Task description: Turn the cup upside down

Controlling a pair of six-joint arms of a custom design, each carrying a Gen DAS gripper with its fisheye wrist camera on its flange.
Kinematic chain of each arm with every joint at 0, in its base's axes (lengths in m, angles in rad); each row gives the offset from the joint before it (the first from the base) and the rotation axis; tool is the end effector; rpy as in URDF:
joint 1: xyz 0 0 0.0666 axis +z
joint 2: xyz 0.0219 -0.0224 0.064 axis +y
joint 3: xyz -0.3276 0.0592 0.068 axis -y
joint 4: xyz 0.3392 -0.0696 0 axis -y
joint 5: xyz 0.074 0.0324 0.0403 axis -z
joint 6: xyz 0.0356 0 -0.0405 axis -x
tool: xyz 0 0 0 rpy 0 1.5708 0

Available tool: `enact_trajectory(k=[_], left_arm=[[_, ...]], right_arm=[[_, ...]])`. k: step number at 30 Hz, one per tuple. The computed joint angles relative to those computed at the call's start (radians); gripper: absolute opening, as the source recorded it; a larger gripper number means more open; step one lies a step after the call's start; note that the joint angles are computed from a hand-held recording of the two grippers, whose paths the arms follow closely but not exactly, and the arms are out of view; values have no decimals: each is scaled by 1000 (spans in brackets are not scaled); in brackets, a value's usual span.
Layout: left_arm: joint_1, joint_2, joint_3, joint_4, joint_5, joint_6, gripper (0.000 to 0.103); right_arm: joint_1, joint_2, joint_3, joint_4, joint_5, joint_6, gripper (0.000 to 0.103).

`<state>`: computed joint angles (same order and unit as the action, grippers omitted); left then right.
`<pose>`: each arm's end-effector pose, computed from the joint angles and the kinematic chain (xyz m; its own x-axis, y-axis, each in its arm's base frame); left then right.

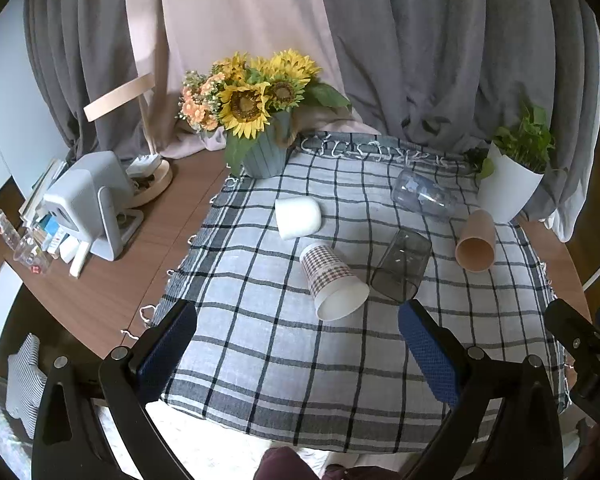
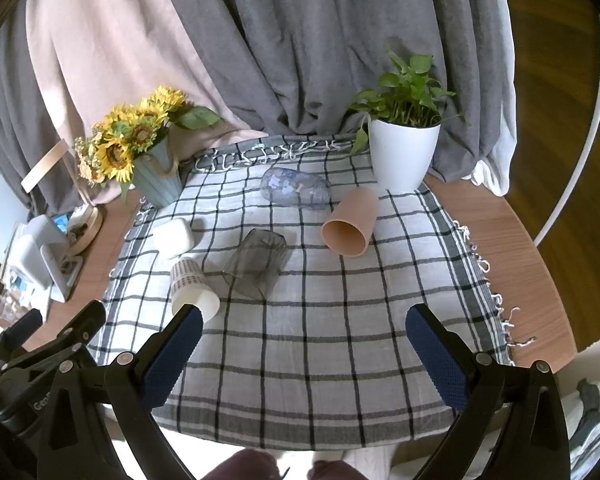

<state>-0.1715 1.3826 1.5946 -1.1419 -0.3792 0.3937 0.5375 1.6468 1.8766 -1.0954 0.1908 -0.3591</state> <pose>0.4189 -0.0596 0.4506 -0.7065 -0.2393 -0.6660 -0.3580 0.9327 0.0447 0.4463 0.2577 0.4463 -0.7519 -0.0465 -0.6576 -0.1419 0.9855 0.0926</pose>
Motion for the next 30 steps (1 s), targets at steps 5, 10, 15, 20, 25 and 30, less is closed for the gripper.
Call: enact_trajectory(k=[5,10,15,20,25,30], left_arm=[[0,-5,-7,0,-3,3,103],[2,-4,-5,0,0,1,103],[2,-4,-5,-2,0,2,103],[2,-6,-7,1,1,-1,103],[6,-16,-17,5,6,-4,103],[6,-24,-24,9,5,-6,103]], right_arm=[[-1,4,7,-5,-4,-1,102],[-2,5,11,-9,-5,-2,102],[-2,5,12,-9,-5,-1,102],[-2,5,11,-9,-6,-3,102],[-1,4,10,-9,-5,-3,102],[-1,3,9,-9,-5,-4,102]])
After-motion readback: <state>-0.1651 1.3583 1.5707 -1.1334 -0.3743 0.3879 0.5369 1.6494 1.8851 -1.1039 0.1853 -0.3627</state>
